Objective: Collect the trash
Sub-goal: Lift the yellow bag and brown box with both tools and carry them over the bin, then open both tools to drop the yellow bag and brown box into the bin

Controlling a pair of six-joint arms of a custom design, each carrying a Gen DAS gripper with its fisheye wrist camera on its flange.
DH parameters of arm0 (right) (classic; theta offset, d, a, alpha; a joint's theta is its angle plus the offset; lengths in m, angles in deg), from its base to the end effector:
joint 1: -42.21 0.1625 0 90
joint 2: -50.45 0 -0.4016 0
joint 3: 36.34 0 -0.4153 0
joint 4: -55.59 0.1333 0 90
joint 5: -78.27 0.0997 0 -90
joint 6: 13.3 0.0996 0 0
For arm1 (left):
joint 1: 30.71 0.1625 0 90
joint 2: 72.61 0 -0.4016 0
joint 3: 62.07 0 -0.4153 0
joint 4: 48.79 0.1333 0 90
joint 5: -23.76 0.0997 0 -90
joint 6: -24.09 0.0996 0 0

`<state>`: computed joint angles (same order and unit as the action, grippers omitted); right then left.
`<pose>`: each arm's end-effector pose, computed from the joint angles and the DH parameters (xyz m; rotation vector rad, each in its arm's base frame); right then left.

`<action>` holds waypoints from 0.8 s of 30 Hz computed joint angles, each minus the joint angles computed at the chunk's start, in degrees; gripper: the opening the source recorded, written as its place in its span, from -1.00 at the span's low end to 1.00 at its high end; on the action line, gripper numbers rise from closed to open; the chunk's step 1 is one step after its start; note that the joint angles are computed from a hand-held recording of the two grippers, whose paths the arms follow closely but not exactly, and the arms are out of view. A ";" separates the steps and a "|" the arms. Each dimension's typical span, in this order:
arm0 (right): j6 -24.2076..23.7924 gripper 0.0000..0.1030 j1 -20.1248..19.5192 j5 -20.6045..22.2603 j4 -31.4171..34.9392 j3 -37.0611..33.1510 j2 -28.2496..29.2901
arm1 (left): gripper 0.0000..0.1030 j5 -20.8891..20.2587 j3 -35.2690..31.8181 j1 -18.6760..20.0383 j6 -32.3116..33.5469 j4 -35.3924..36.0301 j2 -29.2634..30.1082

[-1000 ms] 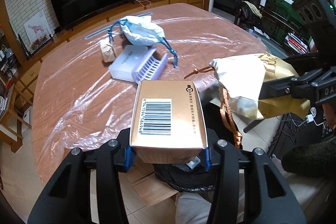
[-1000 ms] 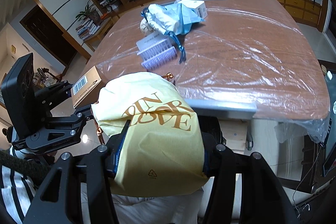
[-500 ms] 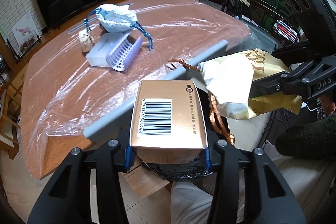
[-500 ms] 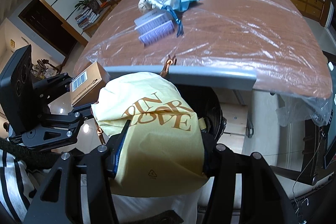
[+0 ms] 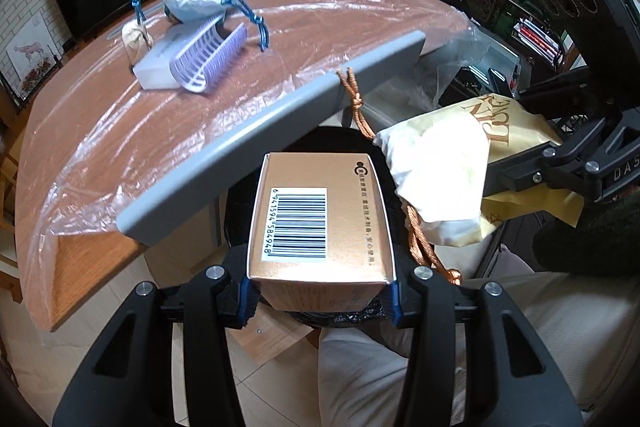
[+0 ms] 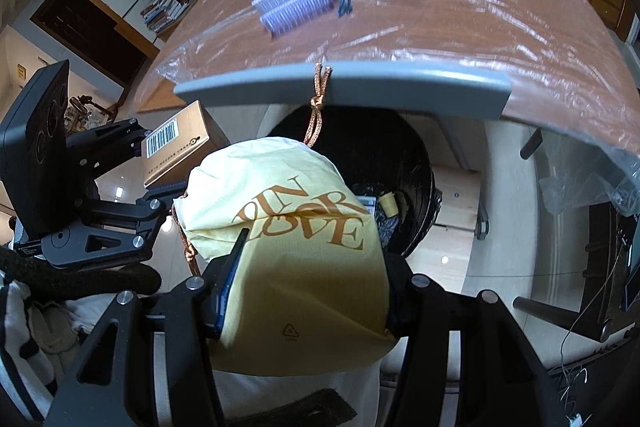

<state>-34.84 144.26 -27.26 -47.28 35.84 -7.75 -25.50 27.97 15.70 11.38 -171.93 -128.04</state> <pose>0.2530 -0.6745 0.3056 0.8336 -2.7488 -0.0601 -0.3165 -0.6201 0.1793 0.6697 2.3804 -0.4052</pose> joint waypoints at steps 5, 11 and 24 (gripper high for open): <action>0.44 0.03 -0.37 -0.77 -0.03 1.02 0.15 | -0.06 -0.47 -0.02 0.74 -0.91 0.93 0.28; 1.29 0.03 -0.45 -2.11 -1.25 1.32 1.10 | -0.06 -0.36 -0.18 1.59 -1.82 1.98 0.90; 0.90 0.03 -0.58 -5.19 -4.28 0.39 4.61 | -0.06 0.68 -1.31 3.74 -4.49 3.37 2.81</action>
